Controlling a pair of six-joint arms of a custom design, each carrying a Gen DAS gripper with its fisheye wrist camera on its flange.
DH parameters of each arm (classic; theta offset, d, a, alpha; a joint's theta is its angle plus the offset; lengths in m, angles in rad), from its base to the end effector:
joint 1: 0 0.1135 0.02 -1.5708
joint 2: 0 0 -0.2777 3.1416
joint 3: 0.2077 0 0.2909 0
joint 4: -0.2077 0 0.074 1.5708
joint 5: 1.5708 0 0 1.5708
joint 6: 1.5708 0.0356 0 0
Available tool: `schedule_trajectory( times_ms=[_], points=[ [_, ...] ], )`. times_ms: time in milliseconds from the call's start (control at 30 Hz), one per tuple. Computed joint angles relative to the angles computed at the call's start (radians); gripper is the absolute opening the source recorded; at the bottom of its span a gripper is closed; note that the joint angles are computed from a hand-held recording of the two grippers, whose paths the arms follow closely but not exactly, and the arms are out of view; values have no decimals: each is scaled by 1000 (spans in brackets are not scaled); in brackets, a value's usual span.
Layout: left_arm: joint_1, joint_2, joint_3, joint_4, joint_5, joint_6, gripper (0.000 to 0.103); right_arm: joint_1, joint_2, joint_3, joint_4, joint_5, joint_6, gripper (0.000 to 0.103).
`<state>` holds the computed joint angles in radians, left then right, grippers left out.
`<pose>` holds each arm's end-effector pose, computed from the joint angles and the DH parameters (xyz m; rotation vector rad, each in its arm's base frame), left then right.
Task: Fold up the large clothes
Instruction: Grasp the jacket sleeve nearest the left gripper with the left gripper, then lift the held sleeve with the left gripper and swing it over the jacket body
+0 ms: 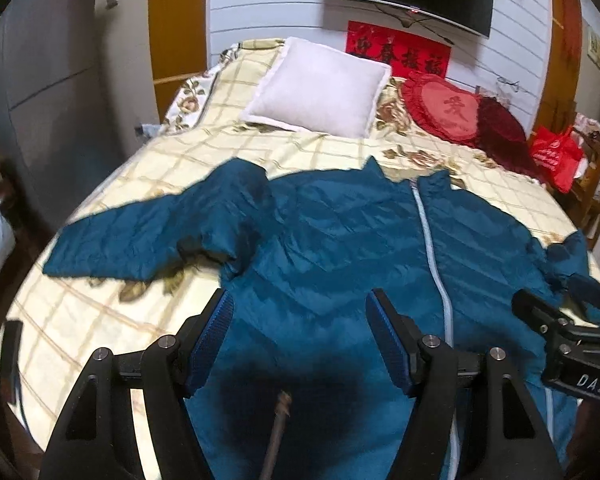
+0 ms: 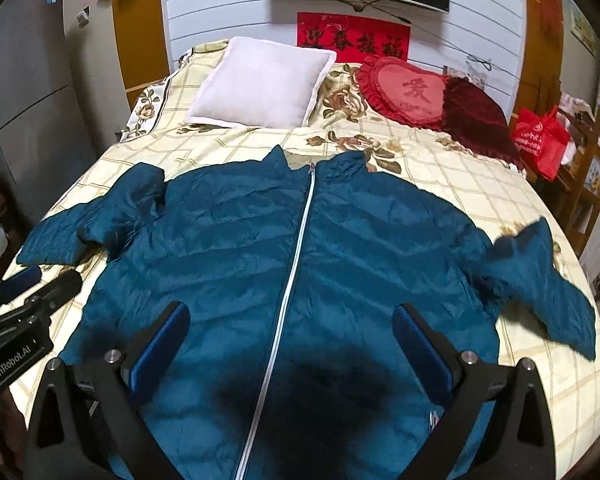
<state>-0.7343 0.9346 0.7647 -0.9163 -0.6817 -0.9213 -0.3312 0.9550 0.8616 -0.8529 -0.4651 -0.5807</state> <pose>0.1583 -0.1127 0.2579 -0.4197 2.2941 0.1346 0.2042 -0.0533 0.2875 -0.4770 2.3404 0.1679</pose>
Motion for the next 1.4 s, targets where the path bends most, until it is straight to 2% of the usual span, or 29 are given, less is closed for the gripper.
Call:
schedule_trajectory(
  times_ms=[200, 367, 567, 700, 867, 933, 1100, 1233, 1400],
  points=[
    [173, 12, -37, 114, 81, 136, 59, 109, 143, 5, 147, 7, 98, 103],
    [299, 59, -69, 226, 148, 226, 59, 188, 287, 3, 279, 61, 192, 103],
    [427, 116, -104, 354, 233, 319, 59, 232, 416, 5, 415, 113, 248, 103],
    [527, 127, -130, 404, 298, 368, 59, 252, 473, 21, 445, 152, 252, 103],
    [790, 54, -194, 435, 476, 423, 59, 262, 511, 28, 465, 168, 245, 103],
    [944, 31, -212, 445, 592, 464, 59, 266, 520, 31, 462, 169, 243, 103],
    [1235, 25, -226, 464, 629, 551, 59, 279, 514, 31, 456, 179, 226, 103],
    [1472, 129, -212, 537, 661, 613, 59, 276, 506, 31, 446, 166, 223, 103],
    [1706, 329, -188, 663, 762, 558, 59, 276, 504, 34, 433, 169, 212, 103]
  ],
)
